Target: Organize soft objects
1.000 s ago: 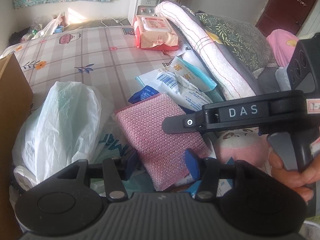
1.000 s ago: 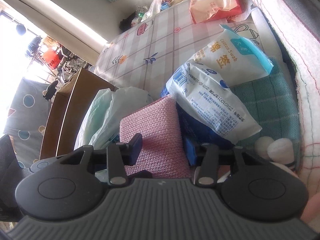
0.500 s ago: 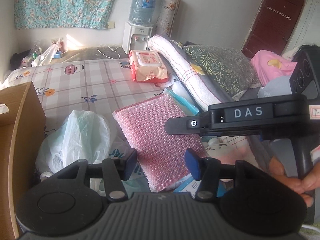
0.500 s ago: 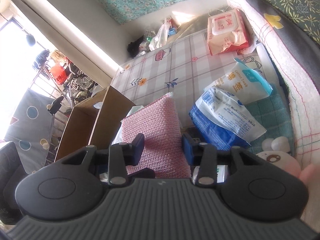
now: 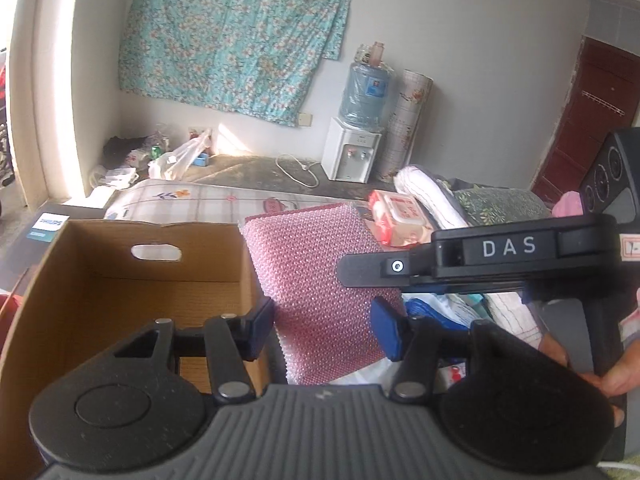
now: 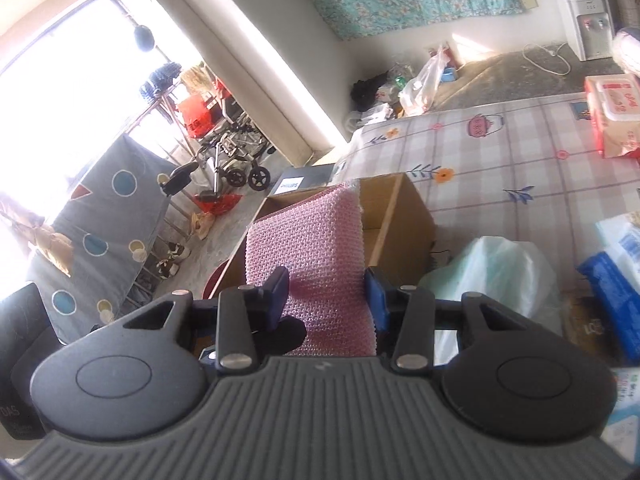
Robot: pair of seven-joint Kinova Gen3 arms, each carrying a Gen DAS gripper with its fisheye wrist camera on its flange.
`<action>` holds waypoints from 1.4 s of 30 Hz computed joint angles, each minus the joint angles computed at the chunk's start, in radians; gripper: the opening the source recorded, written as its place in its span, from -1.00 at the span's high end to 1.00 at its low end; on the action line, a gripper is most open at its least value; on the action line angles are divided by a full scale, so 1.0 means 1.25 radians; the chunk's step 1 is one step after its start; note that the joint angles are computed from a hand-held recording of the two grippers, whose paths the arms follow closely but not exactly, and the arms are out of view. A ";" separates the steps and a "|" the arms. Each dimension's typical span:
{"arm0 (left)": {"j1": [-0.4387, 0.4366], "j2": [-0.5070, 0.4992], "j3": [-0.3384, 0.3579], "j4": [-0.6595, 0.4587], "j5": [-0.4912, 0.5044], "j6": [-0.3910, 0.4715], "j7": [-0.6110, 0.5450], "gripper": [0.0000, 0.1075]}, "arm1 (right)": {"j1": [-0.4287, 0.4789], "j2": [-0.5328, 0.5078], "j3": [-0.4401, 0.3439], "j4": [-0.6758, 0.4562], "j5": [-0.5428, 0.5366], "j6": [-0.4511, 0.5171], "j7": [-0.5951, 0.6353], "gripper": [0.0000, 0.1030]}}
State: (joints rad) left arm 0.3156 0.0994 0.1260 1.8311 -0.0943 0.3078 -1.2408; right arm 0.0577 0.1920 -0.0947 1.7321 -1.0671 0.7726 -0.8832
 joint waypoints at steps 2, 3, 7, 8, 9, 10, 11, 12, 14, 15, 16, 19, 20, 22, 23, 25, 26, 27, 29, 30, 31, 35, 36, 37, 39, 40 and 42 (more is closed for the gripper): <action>-0.066 0.003 0.013 -0.008 0.040 0.020 -0.051 -0.01 | -0.036 0.047 -0.022 -0.064 0.044 0.000 -0.065 0.19; -0.103 0.014 0.022 -0.022 0.067 0.040 -0.084 -0.01 | -0.073 0.078 -0.012 -0.101 0.062 0.004 -0.098 0.19; -0.251 0.091 0.078 -0.096 0.164 0.127 -0.214 -0.02 | -0.217 0.177 0.072 -0.224 0.143 0.020 -0.228 0.19; -0.279 0.118 0.090 -0.120 0.188 0.150 -0.247 -0.02 | -0.240 0.200 0.083 -0.249 0.172 0.018 -0.260 0.19; -0.293 0.143 0.087 -0.142 0.218 0.174 -0.279 -0.02 | -0.252 0.219 0.078 -0.270 0.204 0.013 -0.293 0.19; -0.298 0.169 0.076 -0.166 0.249 0.200 -0.312 -0.02 | -0.263 0.239 0.079 -0.291 0.233 0.014 -0.325 0.19; -0.313 0.193 0.072 -0.181 0.272 0.225 -0.344 -0.02 | -0.276 0.261 0.082 -0.317 0.264 0.021 -0.358 0.18; -0.313 0.217 0.058 -0.200 0.287 0.248 -0.364 -0.02 | -0.277 0.278 0.072 -0.335 0.297 0.023 -0.384 0.18; -0.297 0.267 0.022 -0.241 0.294 0.293 -0.383 -0.02 | -0.292 0.308 0.070 -0.369 0.362 0.026 -0.438 0.18; -0.276 0.288 -0.007 -0.262 0.290 0.317 -0.377 -0.01 | -0.305 0.325 0.071 -0.380 0.395 0.010 -0.467 0.18; -0.265 0.308 -0.021 -0.280 0.279 0.337 -0.369 -0.01 | -0.303 0.326 0.058 -0.382 0.427 -0.004 -0.486 0.19; -0.251 0.352 -0.032 -0.321 0.244 0.383 -0.346 -0.02 | -0.260 0.315 -0.017 -0.364 0.488 -0.055 -0.508 0.18; -0.247 0.362 -0.037 -0.328 0.233 0.397 -0.339 -0.01 | -0.244 0.307 -0.033 -0.352 0.488 -0.069 -0.504 0.18; -0.247 0.373 -0.037 -0.341 0.223 0.414 -0.336 -0.01 | -0.206 0.276 -0.072 -0.308 0.484 -0.111 -0.483 0.18; -0.245 0.378 -0.037 -0.347 0.216 0.420 -0.337 -0.01 | -0.182 0.259 -0.094 -0.283 0.475 -0.134 -0.463 0.18; -0.234 0.392 -0.043 -0.367 0.201 0.436 -0.325 0.00 | -0.128 0.224 -0.138 -0.224 0.439 -0.179 -0.414 0.17; -0.233 0.401 -0.045 -0.381 0.199 0.450 -0.316 0.01 | -0.100 0.210 -0.158 -0.197 0.415 -0.196 -0.388 0.17; -0.233 0.413 -0.045 -0.399 0.198 0.469 -0.306 0.02 | -0.073 0.198 -0.175 -0.173 0.389 -0.211 -0.361 0.17; -0.239 0.443 -0.044 -0.443 0.206 0.512 -0.284 0.06 | -0.020 0.179 -0.207 -0.129 0.332 -0.232 -0.303 0.17; -0.244 0.453 -0.042 -0.457 0.212 0.524 -0.277 0.06 | 0.004 0.171 -0.219 -0.109 0.302 -0.238 -0.273 0.17; -0.252 0.463 -0.038 -0.472 0.220 0.538 -0.271 0.06 | 0.022 0.164 -0.228 -0.093 0.275 -0.241 -0.245 0.17; -0.263 0.483 -0.043 -0.512 0.236 0.572 -0.230 0.01 | 0.066 0.147 -0.232 -0.047 0.184 -0.246 -0.153 0.17; -0.262 0.488 -0.045 -0.526 0.230 0.590 -0.222 -0.06 | 0.069 0.146 -0.228 -0.042 0.168 -0.244 -0.139 0.17; -0.262 0.494 -0.047 -0.546 0.226 0.615 -0.213 -0.11 | 0.076 0.147 -0.226 -0.038 0.148 -0.239 -0.118 0.17; -0.267 0.507 -0.052 -0.580 0.232 0.650 -0.174 -0.40 | 0.091 0.150 -0.228 -0.028 0.103 -0.235 -0.070 0.17; -0.272 0.511 -0.054 -0.590 0.243 0.656 -0.148 -0.46 | 0.093 0.151 -0.227 -0.024 0.083 -0.236 -0.051 0.17; -0.271 0.516 -0.061 -0.603 0.256 0.653 -0.083 -0.69 | 0.094 0.155 -0.225 -0.018 0.043 -0.234 -0.019 0.17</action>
